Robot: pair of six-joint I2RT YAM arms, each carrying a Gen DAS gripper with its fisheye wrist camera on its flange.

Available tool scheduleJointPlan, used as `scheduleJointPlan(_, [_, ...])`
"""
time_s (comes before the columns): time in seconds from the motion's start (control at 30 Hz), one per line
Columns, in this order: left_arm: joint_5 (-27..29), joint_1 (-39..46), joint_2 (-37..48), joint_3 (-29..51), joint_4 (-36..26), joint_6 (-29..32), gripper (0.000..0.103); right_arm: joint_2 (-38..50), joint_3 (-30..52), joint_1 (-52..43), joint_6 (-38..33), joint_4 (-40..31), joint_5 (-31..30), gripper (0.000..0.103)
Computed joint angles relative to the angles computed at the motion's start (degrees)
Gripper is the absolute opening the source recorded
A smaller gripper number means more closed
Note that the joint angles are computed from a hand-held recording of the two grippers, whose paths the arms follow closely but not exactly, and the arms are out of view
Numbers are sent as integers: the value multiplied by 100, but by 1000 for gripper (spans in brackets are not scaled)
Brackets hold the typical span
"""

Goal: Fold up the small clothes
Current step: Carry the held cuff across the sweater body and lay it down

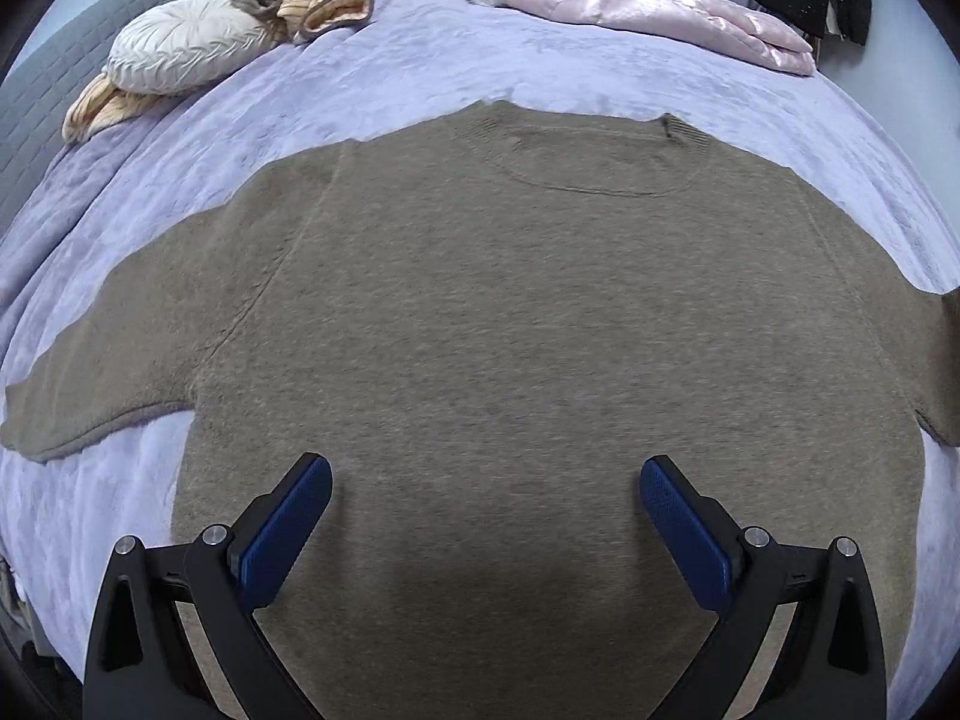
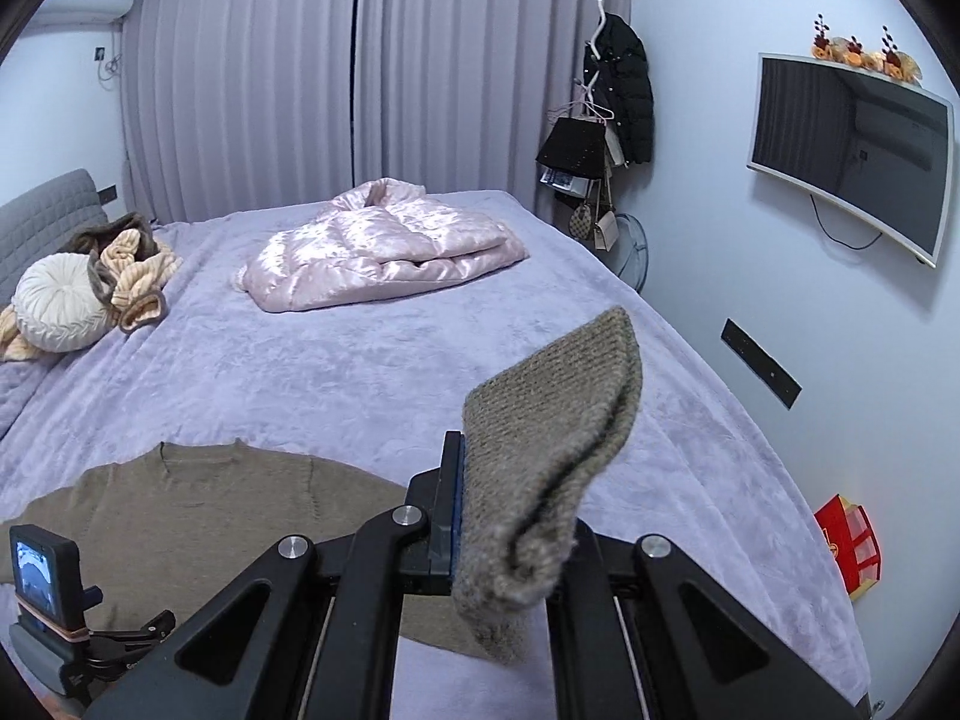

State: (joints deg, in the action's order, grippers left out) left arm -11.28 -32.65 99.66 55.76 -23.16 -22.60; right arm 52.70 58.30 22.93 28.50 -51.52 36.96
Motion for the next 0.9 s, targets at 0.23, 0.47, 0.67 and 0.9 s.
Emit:
scheduleJointPlan(0.23, [367, 707, -622, -557, 200, 366, 103, 1638, 790, 1579, 1162, -191, 784, 6])
scheduleJointPlan(0.47, [898, 1588, -1197, -977, 212, 731, 103, 3605, 1692, 2477, 1694, 6, 850, 6])
scheduleJointPlan(0.67, [1215, 2138, -1528, -1315, 282, 980, 103, 4877, 2446, 2795, 1706, 142, 731, 6])
scheduleJointPlan(0.9, [1561, 2743, -1585, -1519, 353, 1192, 103, 6250, 3427, 3017, 1679, 210, 295, 6])
